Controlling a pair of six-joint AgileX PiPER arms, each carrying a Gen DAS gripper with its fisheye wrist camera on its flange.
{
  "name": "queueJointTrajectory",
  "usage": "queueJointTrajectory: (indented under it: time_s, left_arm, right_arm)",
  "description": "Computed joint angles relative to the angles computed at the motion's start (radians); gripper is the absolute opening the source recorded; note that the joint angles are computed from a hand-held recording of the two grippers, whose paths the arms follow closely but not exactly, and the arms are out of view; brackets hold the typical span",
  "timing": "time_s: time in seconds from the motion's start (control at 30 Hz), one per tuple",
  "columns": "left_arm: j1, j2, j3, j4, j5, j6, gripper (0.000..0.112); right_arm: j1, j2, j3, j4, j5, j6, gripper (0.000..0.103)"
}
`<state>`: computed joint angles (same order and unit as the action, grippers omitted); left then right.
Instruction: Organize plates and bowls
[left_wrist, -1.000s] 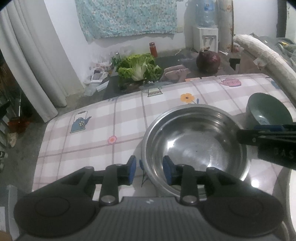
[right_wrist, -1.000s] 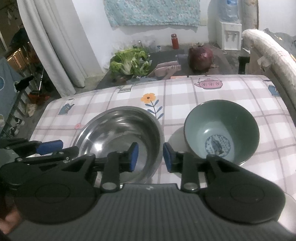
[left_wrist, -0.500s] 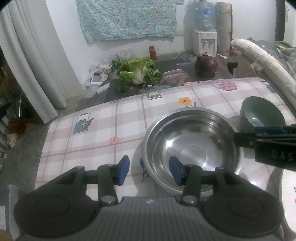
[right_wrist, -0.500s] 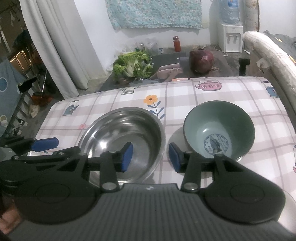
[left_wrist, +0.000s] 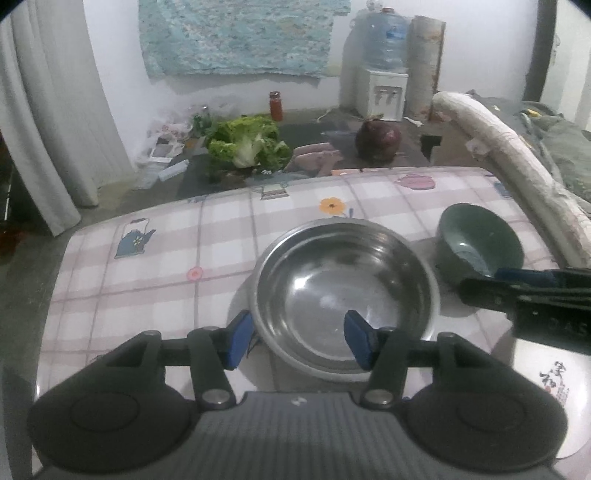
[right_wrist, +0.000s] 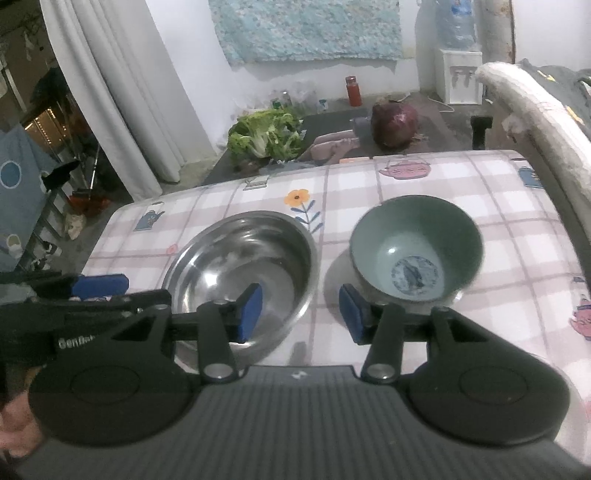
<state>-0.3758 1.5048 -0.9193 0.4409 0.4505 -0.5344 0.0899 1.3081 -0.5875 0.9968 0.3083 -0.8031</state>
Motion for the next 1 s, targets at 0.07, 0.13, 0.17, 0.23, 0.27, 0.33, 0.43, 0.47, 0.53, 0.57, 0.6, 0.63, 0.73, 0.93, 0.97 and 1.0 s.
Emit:
queueJointTrajectory:
  time_s: [0.07,0.13,0.17,0.23,0.27,0.33,0.43,0.47,0.53,0.57,0.6,0.63,0.73,0.93,0.97,1.0]
  left_arm:
    - [-0.005,-0.008,0.0,-0.02,-0.009,0.022,0.063]
    - [-0.008,-0.014,-0.002,-0.074,-0.024,0.074,0.064]
    - [-0.01,-0.015,-0.006,-0.109,-0.03,0.109,0.065]
    - [-0.009,-0.012,-0.015,-0.213,-0.042,0.208,0.066]
    - [-0.005,-0.006,-0.026,-0.291,-0.042,0.28,0.066]
    - [0.003,0.013,-0.048,-0.42,-0.04,0.393,0.066]
    - [-0.011,0.057,-0.098,-0.494,-0.03,0.445,0.066]
    - [-0.018,0.076,-0.125,-0.499,-0.012,0.446,0.066]
    - [-0.028,0.105,-0.169,-0.529,0.013,0.472,0.066]
    - [-0.032,0.125,-0.198,-0.537,0.029,0.478,0.066]
    - [-0.038,0.143,-0.226,-0.53,0.044,0.469,0.066]
    - [-0.039,0.159,-0.244,-0.532,0.049,0.476,0.066]
    - [-0.051,0.217,-0.326,-0.518,0.08,0.482,0.066]
    - [-0.047,0.378,-0.535,-0.588,0.192,0.551,0.065]
    - [-0.047,0.408,-0.573,-0.602,0.215,0.559,0.064]
    - [-0.046,0.442,-0.62,-0.613,0.246,0.562,0.062]
  right_arm:
    - [-0.037,-0.042,0.017,-0.043,0.021,0.016,0.048]
    - [-0.09,-0.078,0.029,-0.069,0.056,0.012,0.049]
    - [-0.125,-0.093,0.032,-0.078,0.079,0.005,0.05]
    - [-0.196,-0.113,0.034,-0.085,0.122,-0.021,0.05]
    - [-0.233,-0.122,0.033,-0.095,0.143,-0.03,0.05]
    - [-0.299,-0.132,0.032,-0.102,0.175,-0.057,0.051]
    - [-0.389,-0.123,0.018,-0.105,0.228,-0.095,0.051]
    - [-0.419,-0.119,0.012,-0.106,0.247,-0.109,0.051]
    - [-0.465,-0.108,0.002,-0.104,0.273,-0.135,0.051]
    - [-0.49,-0.103,-0.003,-0.099,0.288,-0.156,0.051]
    - [-0.513,-0.097,-0.01,-0.095,0.302,-0.172,0.051]
    - [-0.534,-0.09,-0.016,-0.09,0.317,-0.188,0.051]
    - [-0.584,-0.056,-0.036,-0.065,0.354,-0.236,0.051]
    - [-0.587,0.043,-0.084,-0.043,0.344,-0.249,0.051]
    - [-0.582,0.058,-0.092,-0.038,0.34,-0.249,0.051]
    - [-0.575,0.071,-0.099,-0.032,0.335,-0.253,0.051]
